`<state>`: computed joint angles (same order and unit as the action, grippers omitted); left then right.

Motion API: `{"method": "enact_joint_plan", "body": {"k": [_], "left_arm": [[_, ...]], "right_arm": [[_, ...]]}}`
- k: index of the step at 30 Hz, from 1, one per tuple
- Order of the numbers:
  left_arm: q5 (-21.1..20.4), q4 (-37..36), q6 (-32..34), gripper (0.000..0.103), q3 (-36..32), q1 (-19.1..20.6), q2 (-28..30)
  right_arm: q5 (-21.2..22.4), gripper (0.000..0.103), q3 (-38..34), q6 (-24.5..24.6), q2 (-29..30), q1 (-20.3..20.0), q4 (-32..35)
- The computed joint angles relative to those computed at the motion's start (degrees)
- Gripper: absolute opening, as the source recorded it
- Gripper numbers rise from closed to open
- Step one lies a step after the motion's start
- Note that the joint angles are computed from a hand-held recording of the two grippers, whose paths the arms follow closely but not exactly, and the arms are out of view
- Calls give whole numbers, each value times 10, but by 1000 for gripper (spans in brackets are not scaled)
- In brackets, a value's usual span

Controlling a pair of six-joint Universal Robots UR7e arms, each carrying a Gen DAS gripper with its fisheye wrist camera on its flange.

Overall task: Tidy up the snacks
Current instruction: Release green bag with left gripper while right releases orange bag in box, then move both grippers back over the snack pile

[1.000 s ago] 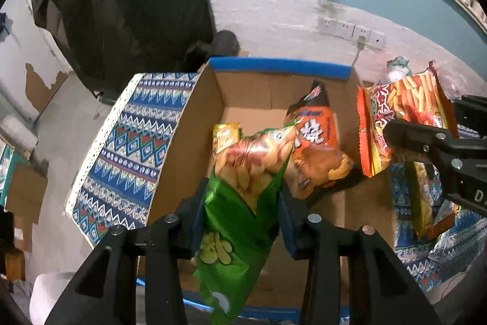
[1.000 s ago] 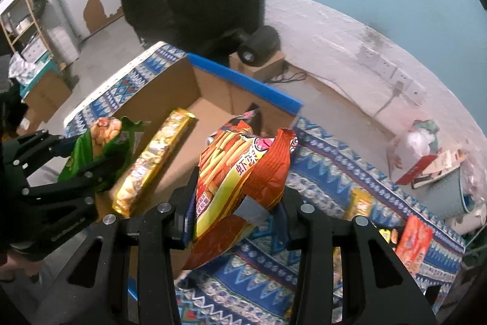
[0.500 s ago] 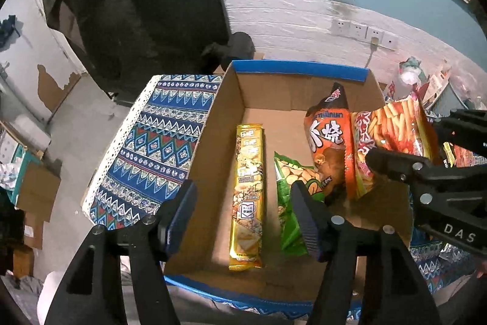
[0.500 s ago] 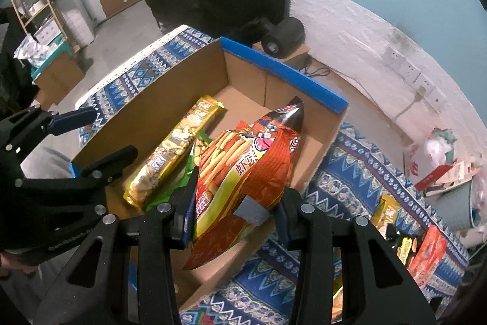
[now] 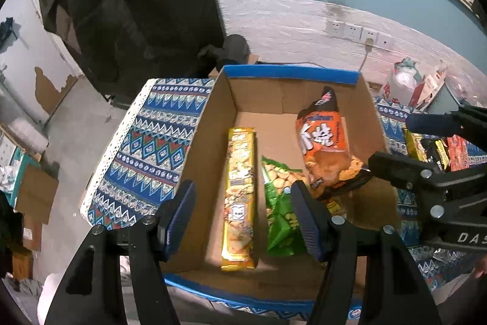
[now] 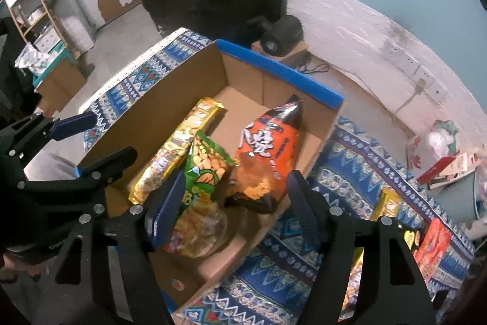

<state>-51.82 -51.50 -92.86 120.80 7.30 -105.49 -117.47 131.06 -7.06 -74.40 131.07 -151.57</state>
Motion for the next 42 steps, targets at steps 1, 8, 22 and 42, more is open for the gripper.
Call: {"method": "enact_joint_plan", "body": {"k": [1,8,22,42], "left_arm": [[1,-5,3,66,-1,0,4],[9,-49,33,66,-4,-3,34],[11,-209,134,70,1,1,115],[-18,-400,266,79,-3,36,242]], "right_arm": [[-1,72,1,1,-5,-1,-1],[-15,75,14,1,-59,-10,7],[-69,80,46,2,-189,-49,66],[-105,81,81,-49,-358,-183,143]]}}
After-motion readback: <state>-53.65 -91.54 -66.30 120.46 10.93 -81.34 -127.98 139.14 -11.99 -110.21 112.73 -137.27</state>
